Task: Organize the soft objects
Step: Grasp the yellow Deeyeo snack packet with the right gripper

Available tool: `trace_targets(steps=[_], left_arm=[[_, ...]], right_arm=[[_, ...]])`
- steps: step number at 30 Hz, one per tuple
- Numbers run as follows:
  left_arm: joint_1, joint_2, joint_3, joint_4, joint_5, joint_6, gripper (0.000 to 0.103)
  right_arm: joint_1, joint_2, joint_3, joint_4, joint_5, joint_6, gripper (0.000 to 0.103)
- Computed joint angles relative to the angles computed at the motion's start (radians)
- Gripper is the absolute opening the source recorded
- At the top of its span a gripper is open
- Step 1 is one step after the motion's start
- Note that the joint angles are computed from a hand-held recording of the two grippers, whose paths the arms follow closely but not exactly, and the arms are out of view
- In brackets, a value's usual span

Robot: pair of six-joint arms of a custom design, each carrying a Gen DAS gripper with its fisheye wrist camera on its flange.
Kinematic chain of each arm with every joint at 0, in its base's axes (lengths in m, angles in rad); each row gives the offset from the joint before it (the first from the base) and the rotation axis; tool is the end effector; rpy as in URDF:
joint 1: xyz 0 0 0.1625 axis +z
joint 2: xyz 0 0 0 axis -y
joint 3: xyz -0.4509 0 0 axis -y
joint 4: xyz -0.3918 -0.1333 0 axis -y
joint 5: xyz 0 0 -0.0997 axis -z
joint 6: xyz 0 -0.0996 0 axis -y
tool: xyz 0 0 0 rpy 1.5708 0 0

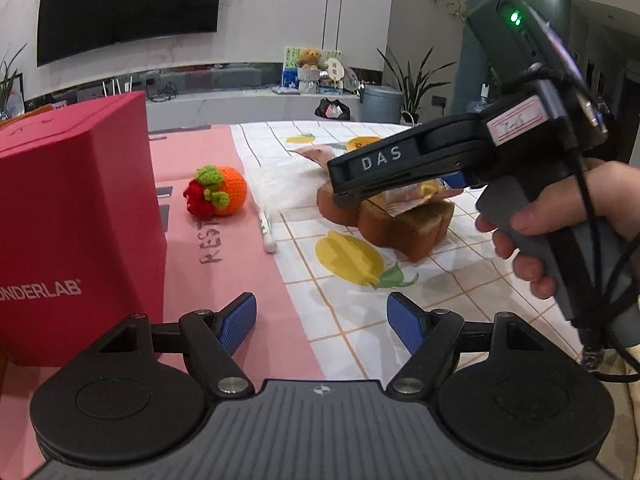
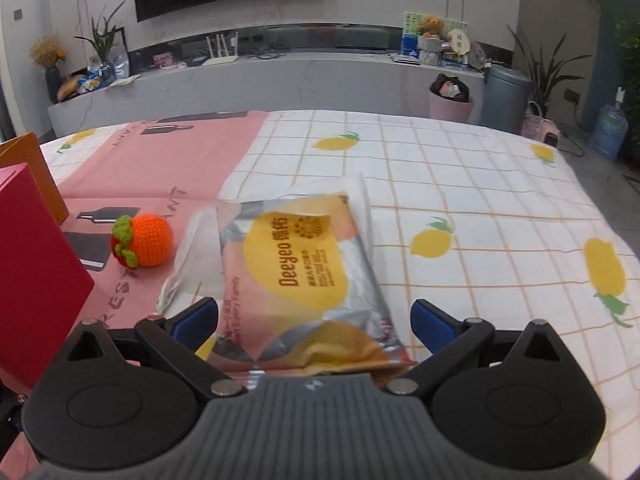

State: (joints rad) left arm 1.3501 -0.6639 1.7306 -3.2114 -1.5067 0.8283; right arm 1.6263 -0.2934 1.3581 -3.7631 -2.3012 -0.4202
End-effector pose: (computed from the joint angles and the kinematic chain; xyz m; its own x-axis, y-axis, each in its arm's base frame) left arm -0.0130 -0.6961 0.0679 -0.5281 0.7285 -0.4364 0.8473 0.4181 -0.3275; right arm 0.1073 -0.7265 0.0085 -0.6999 0.3370 0.6297 -0.3388 0.6196 -0.7081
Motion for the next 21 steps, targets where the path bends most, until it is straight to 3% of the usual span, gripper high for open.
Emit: trace_targets(steps=[5,7,8,9,12,14,16,19,21], left_arm=[[0.005,0.007,-0.008,-0.009,0.005,0.009,0.087],[0.004,0.011,-0.007,-0.023,0.014,0.013,0.087],[0.004,0.011,-0.006,-0.026,0.015,0.014,0.087],[0.004,0.011,-0.004,-0.032,0.014,0.017,0.087],[0.002,0.015,0.001,-0.055,0.02,0.033,0.087],[0.003,0.017,-0.003,-0.05,0.025,0.021,0.087],[0.002,0.015,0.0,-0.052,0.029,0.033,0.087],[0.001,0.01,0.001,-0.047,0.036,0.017,0.087],[0.001,0.006,-0.002,-0.033,0.036,-0.004,0.087]], right_arm=[[-0.009,0.001,0.004,-0.024,0.061,-0.02,0.097],[-0.005,-0.006,0.011,-0.019,0.041,-0.017,0.078],[-0.005,-0.014,0.018,-0.021,0.033,-0.008,0.075],[-0.008,-0.032,0.041,-0.015,0.045,0.02,0.074],[-0.018,-0.103,0.116,0.071,0.084,0.208,0.073],[-0.013,-0.134,0.151,0.104,0.086,0.27,0.073],[0.003,-0.164,0.176,0.192,0.034,0.307,0.073],[0.033,-0.201,0.216,0.331,-0.109,0.437,0.072],[0.036,-0.225,0.266,0.35,-0.137,0.424,0.072]])
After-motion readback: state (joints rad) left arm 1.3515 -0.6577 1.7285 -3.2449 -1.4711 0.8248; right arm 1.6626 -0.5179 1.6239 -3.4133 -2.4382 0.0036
